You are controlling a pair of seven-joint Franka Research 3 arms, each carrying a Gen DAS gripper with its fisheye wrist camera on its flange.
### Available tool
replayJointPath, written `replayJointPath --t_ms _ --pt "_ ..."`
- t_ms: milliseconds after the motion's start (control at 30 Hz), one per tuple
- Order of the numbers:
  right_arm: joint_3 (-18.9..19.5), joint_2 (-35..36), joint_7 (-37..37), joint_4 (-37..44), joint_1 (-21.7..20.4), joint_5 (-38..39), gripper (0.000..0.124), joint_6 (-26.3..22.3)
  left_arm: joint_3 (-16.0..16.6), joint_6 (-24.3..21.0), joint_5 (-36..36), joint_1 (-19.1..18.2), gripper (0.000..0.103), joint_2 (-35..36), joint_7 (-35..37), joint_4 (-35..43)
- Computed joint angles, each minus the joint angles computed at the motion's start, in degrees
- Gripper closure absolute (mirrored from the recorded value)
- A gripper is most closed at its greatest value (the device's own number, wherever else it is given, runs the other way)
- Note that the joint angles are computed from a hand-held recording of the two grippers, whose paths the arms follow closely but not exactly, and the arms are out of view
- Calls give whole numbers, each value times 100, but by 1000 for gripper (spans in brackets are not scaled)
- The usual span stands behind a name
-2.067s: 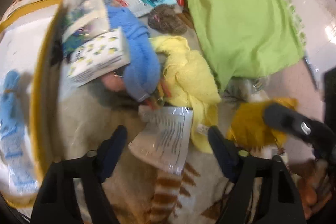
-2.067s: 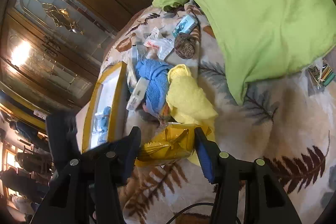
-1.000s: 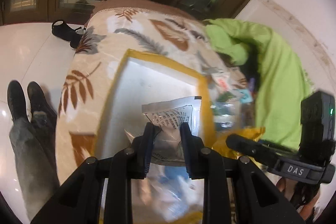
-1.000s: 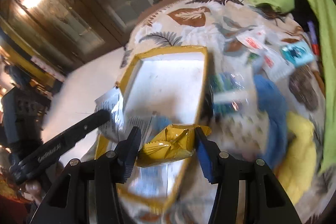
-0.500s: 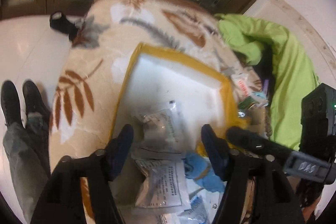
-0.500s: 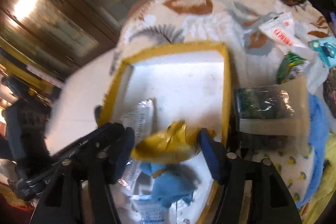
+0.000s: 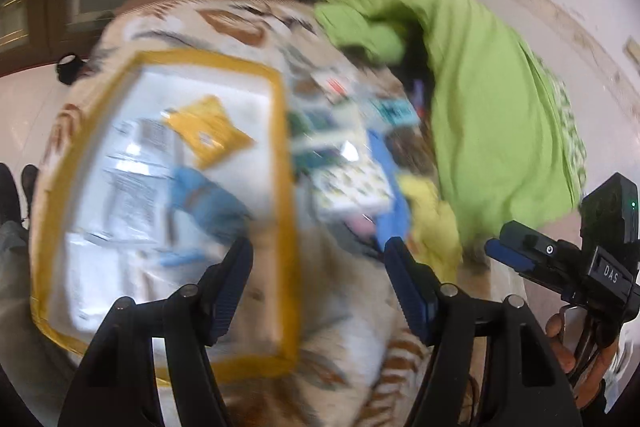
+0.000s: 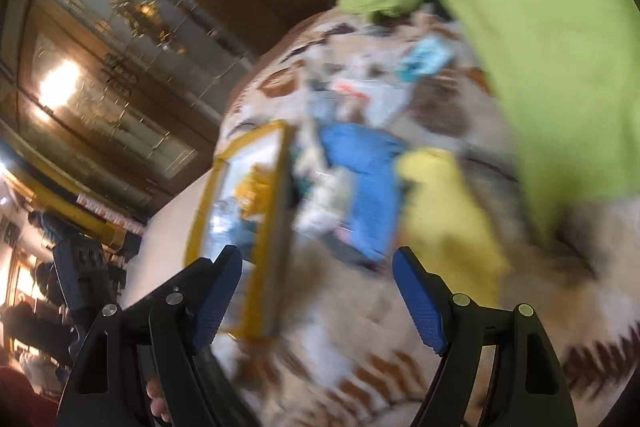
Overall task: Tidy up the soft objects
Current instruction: 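Carry both items over the white tray and open both grippers, then grasp the yellow towel with the right gripper while the left gripper grasps the lemon-print tissue pack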
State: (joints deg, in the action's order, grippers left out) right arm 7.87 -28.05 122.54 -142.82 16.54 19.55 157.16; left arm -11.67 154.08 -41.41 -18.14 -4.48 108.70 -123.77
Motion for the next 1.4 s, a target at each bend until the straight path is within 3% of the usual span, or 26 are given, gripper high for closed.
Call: replayJointPath --t_ms 133,233,433,600,700,767,867,967,1167,1267,1333,1400 --pt "71 -748 359 -529 -415 -317 42 -503 -155 -269 481 -78 35 160 -365 256" --pt "-113 -771 243 -681 -389 -212 51 -424 -291 -376 968 -133 35 353 -638 499" --pt "-503 -4 -350 -397 -129 292 54 -19 -389 -355 1746 -84 35 710 -1377 893" --pt "-412 742 -439 74 -316 222 54 -76 -410 -472 2153 140 35 1346 -1928 1649" --pt "-480 952 -461 146 -239 459 56 -49 -577 -993 2092 304 35 1795 -1849 2220" --pt "-387 972 -369 153 -318 325 68 -133 -587 -1376 2436 248 35 2142 -2022 2678" --pt "-423 935 -397 73 -267 440 68 -110 -496 -1799 3203 38 33 2650 -2578 3307" --pt "-393 856 -351 18 -277 421 68 -133 -565 -2196 3387 65 28 2959 -2716 3668" --pt "-273 833 -80 28 -377 207 74 -67 -753 -1821 3255 254 37 2748 -2407 3256" --pt "-204 682 125 -48 -417 81 77 -55 -833 -1534 2959 399 38 2322 -2163 2658" --pt "-160 479 295 -181 -449 36 78 30 -918 -1169 2466 558 38 1971 -1867 2147" --pt "-47 159 521 -383 -521 -58 78 224 -1071 -896 1492 796 38 1588 -1216 1638"
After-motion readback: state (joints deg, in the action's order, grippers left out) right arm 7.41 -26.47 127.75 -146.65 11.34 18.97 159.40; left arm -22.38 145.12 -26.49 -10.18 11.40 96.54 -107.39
